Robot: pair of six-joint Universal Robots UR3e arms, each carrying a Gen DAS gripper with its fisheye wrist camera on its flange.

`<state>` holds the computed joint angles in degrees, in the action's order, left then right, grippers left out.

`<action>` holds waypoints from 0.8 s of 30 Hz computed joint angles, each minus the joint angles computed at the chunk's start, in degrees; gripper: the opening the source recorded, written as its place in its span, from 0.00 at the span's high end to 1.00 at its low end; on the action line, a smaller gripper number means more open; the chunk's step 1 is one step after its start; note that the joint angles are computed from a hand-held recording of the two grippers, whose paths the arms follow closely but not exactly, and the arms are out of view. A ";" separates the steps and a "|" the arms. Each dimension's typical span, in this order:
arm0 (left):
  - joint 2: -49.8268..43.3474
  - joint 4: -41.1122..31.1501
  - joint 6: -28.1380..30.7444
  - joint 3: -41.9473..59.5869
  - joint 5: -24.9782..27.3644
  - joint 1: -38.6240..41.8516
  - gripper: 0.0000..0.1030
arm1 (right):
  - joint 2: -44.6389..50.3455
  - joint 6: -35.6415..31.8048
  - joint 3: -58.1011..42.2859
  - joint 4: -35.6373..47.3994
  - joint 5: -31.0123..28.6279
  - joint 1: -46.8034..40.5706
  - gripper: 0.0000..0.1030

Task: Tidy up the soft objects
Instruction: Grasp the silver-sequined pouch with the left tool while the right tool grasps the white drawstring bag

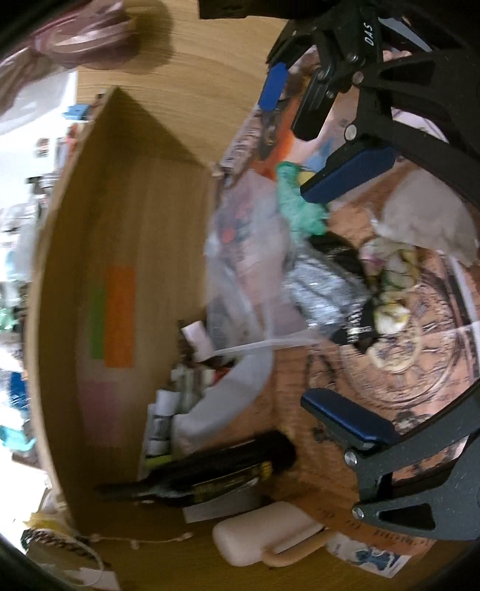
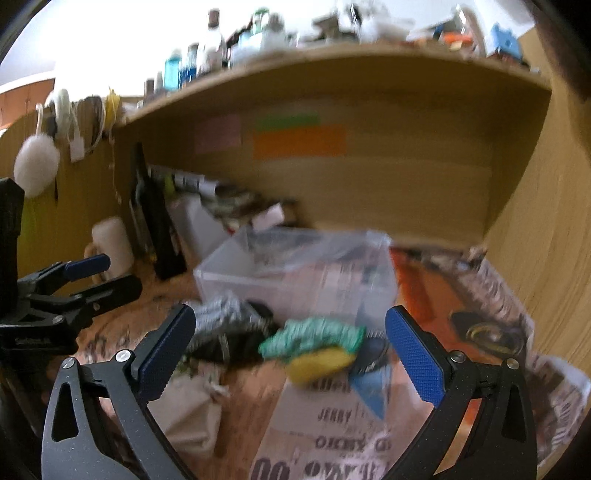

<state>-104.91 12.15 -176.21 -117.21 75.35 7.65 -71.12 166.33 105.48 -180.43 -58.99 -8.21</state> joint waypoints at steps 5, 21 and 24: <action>-0.61 -2.48 0.50 -1.20 0.86 -0.12 0.12 | -0.15 -3.47 0.65 6.79 2.29 -0.04 0.09; 0.47 -4.28 -0.18 -7.59 3.04 5.33 0.24 | 2.48 -11.80 -1.86 20.95 3.96 6.38 0.23; 0.04 -3.99 0.43 -7.19 3.22 5.22 0.24 | 3.30 -13.66 -3.68 26.46 4.47 6.29 0.42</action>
